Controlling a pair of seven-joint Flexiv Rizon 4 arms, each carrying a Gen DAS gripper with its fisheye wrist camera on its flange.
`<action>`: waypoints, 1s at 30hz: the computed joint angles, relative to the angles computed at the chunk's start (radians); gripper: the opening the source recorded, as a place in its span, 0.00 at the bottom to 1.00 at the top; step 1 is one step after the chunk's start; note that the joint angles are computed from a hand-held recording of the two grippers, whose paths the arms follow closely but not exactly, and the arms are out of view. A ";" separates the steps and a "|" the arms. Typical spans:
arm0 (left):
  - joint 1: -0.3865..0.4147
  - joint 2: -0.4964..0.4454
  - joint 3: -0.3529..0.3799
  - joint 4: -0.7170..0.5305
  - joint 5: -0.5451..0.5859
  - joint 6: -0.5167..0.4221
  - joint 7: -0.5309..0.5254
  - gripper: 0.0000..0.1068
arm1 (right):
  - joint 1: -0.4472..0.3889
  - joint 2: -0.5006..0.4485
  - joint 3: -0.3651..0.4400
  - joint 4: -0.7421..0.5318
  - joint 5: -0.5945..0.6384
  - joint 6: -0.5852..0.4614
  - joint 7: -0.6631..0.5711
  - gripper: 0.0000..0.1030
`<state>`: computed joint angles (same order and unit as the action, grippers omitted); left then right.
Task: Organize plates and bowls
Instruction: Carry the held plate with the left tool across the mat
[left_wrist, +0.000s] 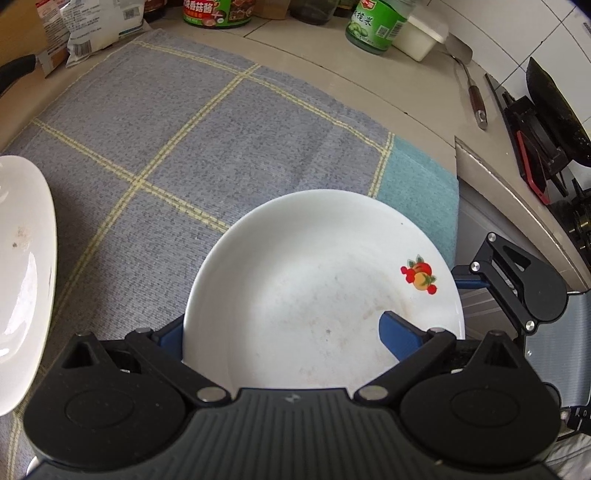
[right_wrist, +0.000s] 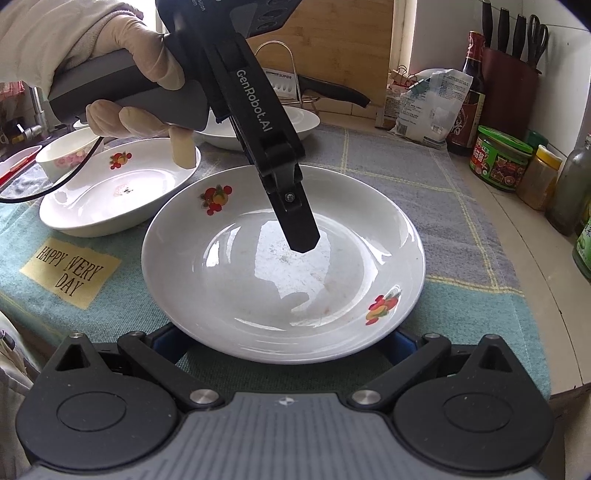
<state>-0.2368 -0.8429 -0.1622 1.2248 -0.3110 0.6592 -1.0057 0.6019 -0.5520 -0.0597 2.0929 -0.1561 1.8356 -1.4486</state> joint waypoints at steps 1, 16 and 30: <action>0.001 0.002 -0.001 0.003 -0.002 0.003 0.000 0.93 | -0.003 0.002 0.002 -0.001 -0.001 -0.006 0.001 1.00; 0.013 0.010 -0.021 0.018 -0.040 0.050 0.020 0.93 | -0.030 0.014 0.010 -0.022 -0.039 -0.051 0.012 1.00; -0.008 -0.092 -0.025 -0.156 -0.046 0.062 -0.014 0.93 | -0.121 -0.021 0.034 -0.106 -0.117 -0.097 -0.011 1.00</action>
